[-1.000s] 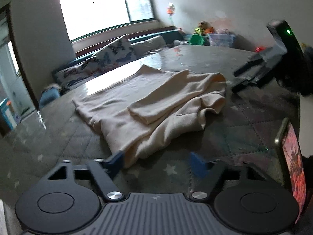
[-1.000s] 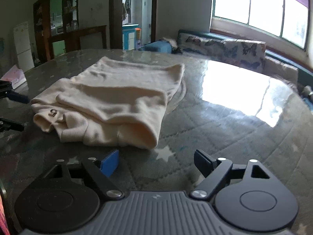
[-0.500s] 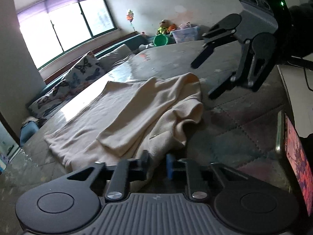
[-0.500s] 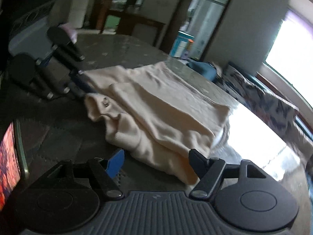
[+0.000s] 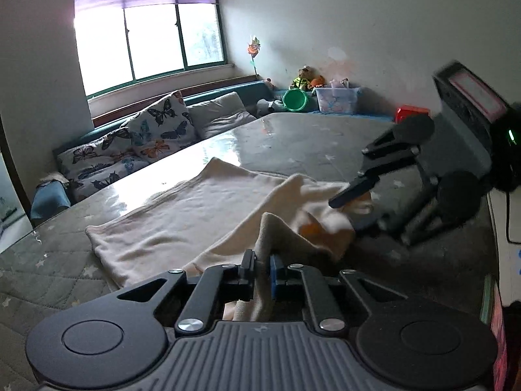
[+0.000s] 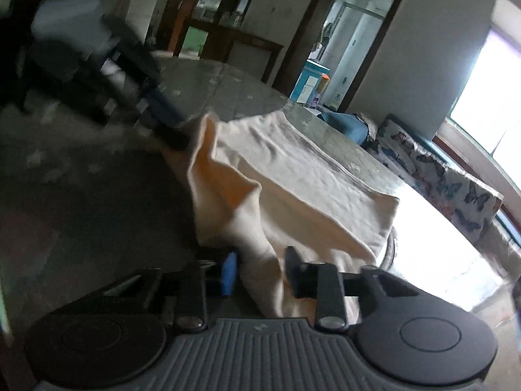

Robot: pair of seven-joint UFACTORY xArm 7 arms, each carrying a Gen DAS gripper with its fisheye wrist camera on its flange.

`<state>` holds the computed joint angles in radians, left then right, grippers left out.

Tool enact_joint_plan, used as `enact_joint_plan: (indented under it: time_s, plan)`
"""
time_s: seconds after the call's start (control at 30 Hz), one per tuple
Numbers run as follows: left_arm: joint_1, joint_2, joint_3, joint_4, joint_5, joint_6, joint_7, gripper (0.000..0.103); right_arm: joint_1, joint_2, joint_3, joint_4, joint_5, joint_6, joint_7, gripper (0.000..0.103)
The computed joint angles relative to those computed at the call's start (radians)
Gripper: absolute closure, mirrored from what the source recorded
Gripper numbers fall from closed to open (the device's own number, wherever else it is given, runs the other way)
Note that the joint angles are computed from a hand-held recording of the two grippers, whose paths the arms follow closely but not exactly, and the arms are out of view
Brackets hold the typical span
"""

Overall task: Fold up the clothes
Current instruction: 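Grasp the edge of the folded cream sweatshirt with the left gripper, then grasp the sweatshirt beside the left gripper with the right gripper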

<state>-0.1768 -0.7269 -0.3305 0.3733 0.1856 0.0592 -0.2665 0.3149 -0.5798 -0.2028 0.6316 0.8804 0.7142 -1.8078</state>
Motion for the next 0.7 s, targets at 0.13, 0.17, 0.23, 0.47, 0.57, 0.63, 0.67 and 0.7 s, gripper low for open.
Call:
enact_joint_plan:
  time_s: [0.13, 0.17, 0.23, 0.47, 0.57, 0.63, 0.67, 0.7]
  plan:
    - [-0.015, -0.060, -0.020, -0.041, -0.003, 0.028, -0.022, 0.079, -0.013, 0.015, -0.016, 0.036, 0.018, 0.052, 0.044, 0.088]
    - [-0.005, -0.075, -0.038, -0.049, 0.002, 0.035, -0.033, 0.074, -0.018, 0.020, -0.015, 0.042, 0.023, 0.059, 0.056, 0.089]
    - [-0.006, -0.095, -0.054, -0.063, 0.008, 0.051, -0.051, 0.071, -0.030, 0.033, -0.010, 0.055, 0.032, 0.073, 0.090, 0.090]
    - [0.005, -0.113, -0.103, -0.069, 0.058, 0.085, -0.077, 0.064, -0.051, 0.028, 0.012, 0.046, 0.021, 0.078, 0.084, 0.089]
    - [0.013, -0.073, -0.099, -0.055, 0.067, 0.076, -0.089, 0.089, -0.056, 0.014, 0.011, 0.035, -0.001, 0.092, 0.074, 0.083]
    - [0.039, -0.068, -0.112, -0.053, 0.075, 0.057, -0.110, 0.091, -0.055, 0.005, 0.008, 0.028, -0.012, 0.097, 0.059, 0.078]
    - [0.048, -0.071, -0.114, -0.054, 0.076, 0.045, -0.121, 0.091, -0.054, 0.000, 0.007, 0.020, -0.014, 0.096, 0.050, 0.075]
    - [0.051, -0.074, -0.109, -0.054, 0.074, 0.037, -0.129, 0.091, -0.053, -0.005, 0.006, 0.012, -0.017, 0.095, 0.041, 0.075]
